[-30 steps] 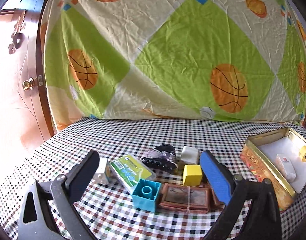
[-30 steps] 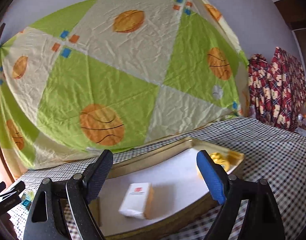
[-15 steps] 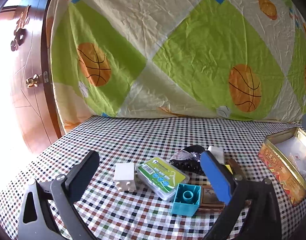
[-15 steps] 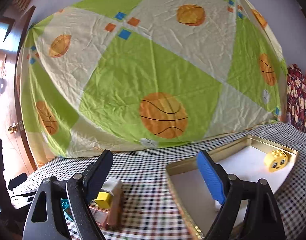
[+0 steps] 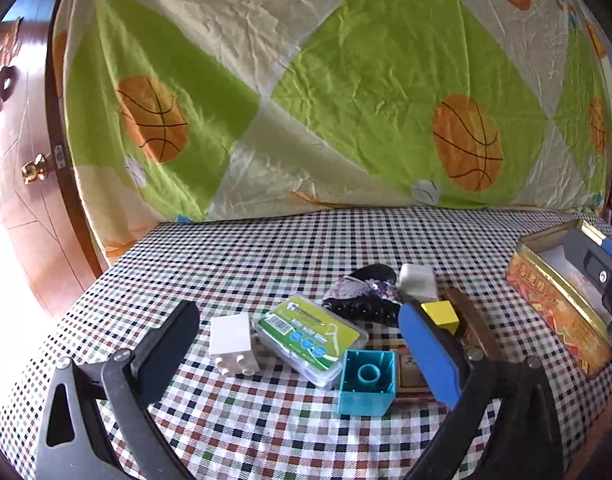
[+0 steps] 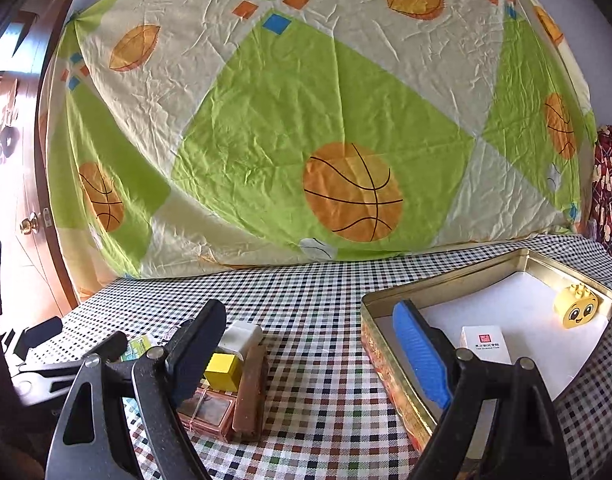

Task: Organize rigid objects
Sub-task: 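Grasp the blue bear duplo brick with the left tool while the right tool grasps the brown comb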

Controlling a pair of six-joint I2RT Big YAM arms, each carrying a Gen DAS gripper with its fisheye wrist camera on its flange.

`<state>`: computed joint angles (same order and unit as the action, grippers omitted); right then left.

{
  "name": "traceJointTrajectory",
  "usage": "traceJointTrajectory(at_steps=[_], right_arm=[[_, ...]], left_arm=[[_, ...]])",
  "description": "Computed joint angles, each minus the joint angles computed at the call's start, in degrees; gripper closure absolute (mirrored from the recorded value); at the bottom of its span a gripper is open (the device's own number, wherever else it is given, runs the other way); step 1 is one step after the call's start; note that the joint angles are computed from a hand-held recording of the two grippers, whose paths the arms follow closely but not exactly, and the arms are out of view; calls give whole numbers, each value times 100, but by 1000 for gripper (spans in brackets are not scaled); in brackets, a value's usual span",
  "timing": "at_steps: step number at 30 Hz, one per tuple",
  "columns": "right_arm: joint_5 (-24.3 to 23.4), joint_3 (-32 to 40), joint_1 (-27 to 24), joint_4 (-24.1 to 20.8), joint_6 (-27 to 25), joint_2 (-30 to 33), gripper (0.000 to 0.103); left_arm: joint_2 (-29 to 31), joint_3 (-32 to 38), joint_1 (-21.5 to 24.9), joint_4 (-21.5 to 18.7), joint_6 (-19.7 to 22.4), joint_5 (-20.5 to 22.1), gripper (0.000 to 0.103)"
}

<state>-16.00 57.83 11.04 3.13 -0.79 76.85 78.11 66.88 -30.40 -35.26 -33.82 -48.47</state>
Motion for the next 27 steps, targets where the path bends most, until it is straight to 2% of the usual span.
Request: traceJointTrajectory(at_steps=[1,5,7,11,14,17,19,21,27], right_arm=[[-17,5,-2,-11,1,2,16],[-102,47,-34,-101,31,23,16],[-90,47,-29,-137,22,16,16],[-95,44,-15,-162,-30,6,16],[-104,63,-10,-225,-66,11,16],[-111,93,-8,-294,-81,25,16],[-101,115,-1,-361,-117,35,16],[-88,167,19,-495,-192,60,16],[-118,293,4,-767,-241,134,16]], left_arm=[[31,39,0,-53,81,136,13],[218,261,48,-439,109,515,27],[319,368,119,-608,96,787,38],[347,353,135,-478,283,1074,38],[493,503,146,-797,172,1248,44],[387,365,242,-689,18,1611,46],[330,274,341,-614,-125,1853,58],[297,224,351,-562,-202,1840,65],[262,164,345,-425,-101,1912,68]])
